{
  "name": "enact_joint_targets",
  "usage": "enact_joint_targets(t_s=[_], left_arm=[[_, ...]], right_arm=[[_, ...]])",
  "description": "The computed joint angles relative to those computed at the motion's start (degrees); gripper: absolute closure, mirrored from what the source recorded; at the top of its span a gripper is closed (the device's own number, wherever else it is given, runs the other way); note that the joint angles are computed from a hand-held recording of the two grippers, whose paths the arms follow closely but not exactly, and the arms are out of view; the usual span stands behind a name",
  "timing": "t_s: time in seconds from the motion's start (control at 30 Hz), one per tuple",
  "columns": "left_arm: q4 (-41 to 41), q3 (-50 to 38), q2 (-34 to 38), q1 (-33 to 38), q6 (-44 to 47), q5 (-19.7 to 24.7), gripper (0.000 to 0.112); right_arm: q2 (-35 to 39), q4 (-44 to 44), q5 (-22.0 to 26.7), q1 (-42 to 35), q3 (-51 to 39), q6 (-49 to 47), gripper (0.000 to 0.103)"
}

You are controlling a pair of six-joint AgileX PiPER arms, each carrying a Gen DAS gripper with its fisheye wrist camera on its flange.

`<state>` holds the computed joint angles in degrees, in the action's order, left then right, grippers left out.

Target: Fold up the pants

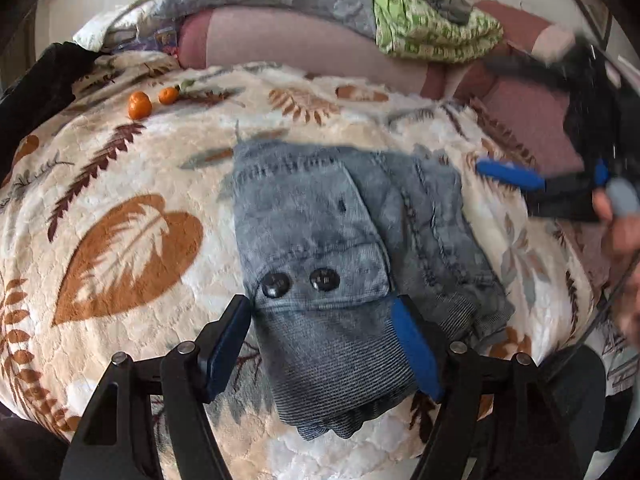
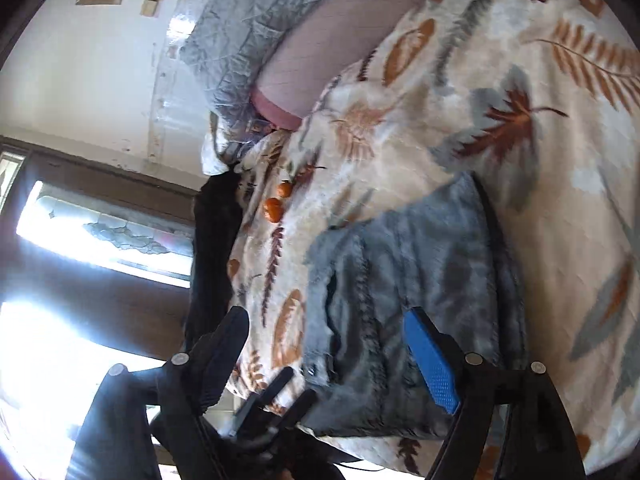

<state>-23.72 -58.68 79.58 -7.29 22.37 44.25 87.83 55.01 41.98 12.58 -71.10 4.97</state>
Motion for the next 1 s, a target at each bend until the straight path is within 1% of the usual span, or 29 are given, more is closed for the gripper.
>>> enact_joint_targets(t_s=[0.03,0.07,0.1,0.13,0.17,0.2,0.23,0.27,0.37,0.43,0.57,0.7,0.8,0.87,0.93,1.0], left_arm=[[1.9,1.4,-0.1,-1.2,-1.9,-2.3,0.037],[1.6,2.4,-0.6,-1.1,-1.6,-2.9,0.037],[1.4,3.1,-1.0,-1.0,-1.6,-3.2,0.037],[1.3,3.0,-0.7,-1.0,-1.6,-3.2,0.037],[0.8,2.7,-0.3,-0.6,-1.2,-2.5,0.036],[-0.8,1.9,0.5,0.1,0.0,-0.9,0.036],[-0.8,1.4,0.9,0.4,-0.5,-0.2,0.036],[-1.1,1.2,0.9,0.8,-0.5,0.0,0.036],[-1.2,1.7,0.6,0.7,-0.4,-0.5,0.036],[-1.2,1.8,0.5,0.7,-0.9,-0.5,0.036],[-0.7,1.8,0.2,0.4,-2.0,-0.4,0.036],[-0.5,2.3,-0.3,0.4,-2.2,-0.7,0.036],[0.3,2.1,-0.4,0.0,-3.0,-0.8,0.036],[0.3,1.7,-0.3,0.2,-3.2,-0.2,0.036],[-2.6,1.3,-1.0,1.9,-0.9,1.1,0.036],[-6.0,1.1,-2.8,4.9,0.6,1.0,0.036]], right_arm=[[3.0,1.9,0.6,-0.7,-2.6,-2.1,0.02],[5.7,3.1,0.9,-1.3,-4.4,-3.4,0.02],[8.3,2.1,1.3,-1.6,-6.1,-2.5,0.016],[12.7,-1.2,3.4,-1.9,-9.1,-0.8,0.011],[15.2,-6.9,4.3,-1.9,-9.9,2.6,0.011],[16.8,-10.3,4.2,-2.1,-8.3,6.2,0.013],[16.1,-11.4,1.8,-1.6,-7.0,7.9,0.013],[14.1,-10.9,0.4,-1.2,-5.6,7.3,0.013],[7.3,-15.3,-1.0,0.8,-2.5,11.2,0.013],[1.7,-12.3,-3.1,1.5,2.2,9.5,0.013],[-8.6,-9.3,-7.4,4.2,13.1,10.1,0.012],[-14.5,-8.7,-11.4,8.2,21.0,13.3,0.012],[-17.4,-8.5,-14.4,10.4,24.1,15.3,0.012],[-19.4,-8.1,-15.4,11.2,26.0,16.3,0.012],[-21.4,-6.4,-16.5,11.5,27.9,16.4,0.012],[-23.8,-4.2,-16.9,11.1,30.1,16.3,0.012]])
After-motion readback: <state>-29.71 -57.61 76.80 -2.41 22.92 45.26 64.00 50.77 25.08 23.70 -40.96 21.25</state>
